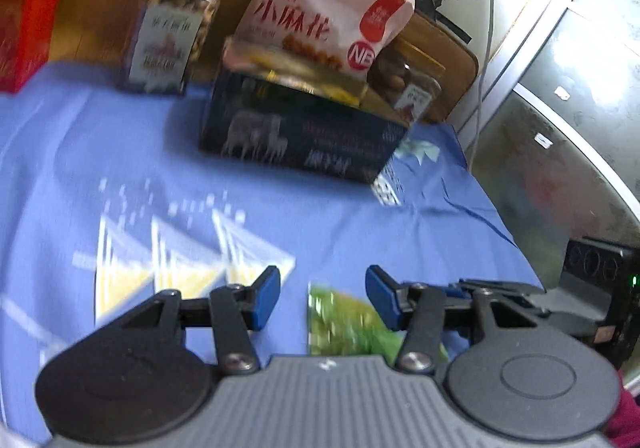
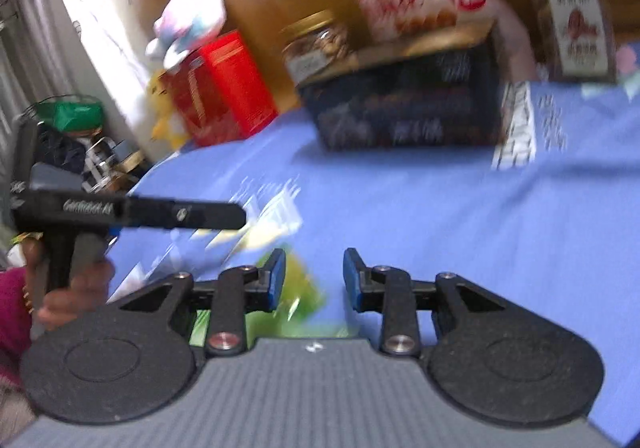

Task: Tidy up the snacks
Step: 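Move the left tool to the green jelly packet and close on it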

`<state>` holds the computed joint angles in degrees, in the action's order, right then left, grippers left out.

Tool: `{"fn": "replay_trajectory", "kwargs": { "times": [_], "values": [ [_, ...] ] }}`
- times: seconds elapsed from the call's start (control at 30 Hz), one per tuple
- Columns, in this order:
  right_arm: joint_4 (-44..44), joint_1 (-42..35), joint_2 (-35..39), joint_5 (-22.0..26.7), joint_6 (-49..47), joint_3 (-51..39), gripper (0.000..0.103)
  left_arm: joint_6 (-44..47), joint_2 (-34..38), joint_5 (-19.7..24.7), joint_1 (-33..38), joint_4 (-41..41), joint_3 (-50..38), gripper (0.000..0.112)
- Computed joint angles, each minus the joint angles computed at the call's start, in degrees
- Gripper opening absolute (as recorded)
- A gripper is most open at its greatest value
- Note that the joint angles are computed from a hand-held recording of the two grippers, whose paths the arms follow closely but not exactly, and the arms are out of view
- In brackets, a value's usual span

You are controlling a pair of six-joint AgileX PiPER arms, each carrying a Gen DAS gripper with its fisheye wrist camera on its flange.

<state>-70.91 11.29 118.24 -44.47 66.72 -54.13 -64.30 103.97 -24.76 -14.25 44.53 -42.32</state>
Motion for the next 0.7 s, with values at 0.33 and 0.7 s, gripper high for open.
{"fn": "replay_trajectory", "kwargs": {
  "times": [0.33,0.7],
  "values": [
    [7.00,3.37,-11.25,-4.04,-21.86,16.16,0.046,-0.09,-3.50,-7.26,2.68,-0.42,8.57,0.048],
    [23.08,8.35,-12.48,10.08,-40.30,16.79,0.063,-6.49,0.02,-8.11,0.05,5.78,6.01,0.049]
  ]
}}
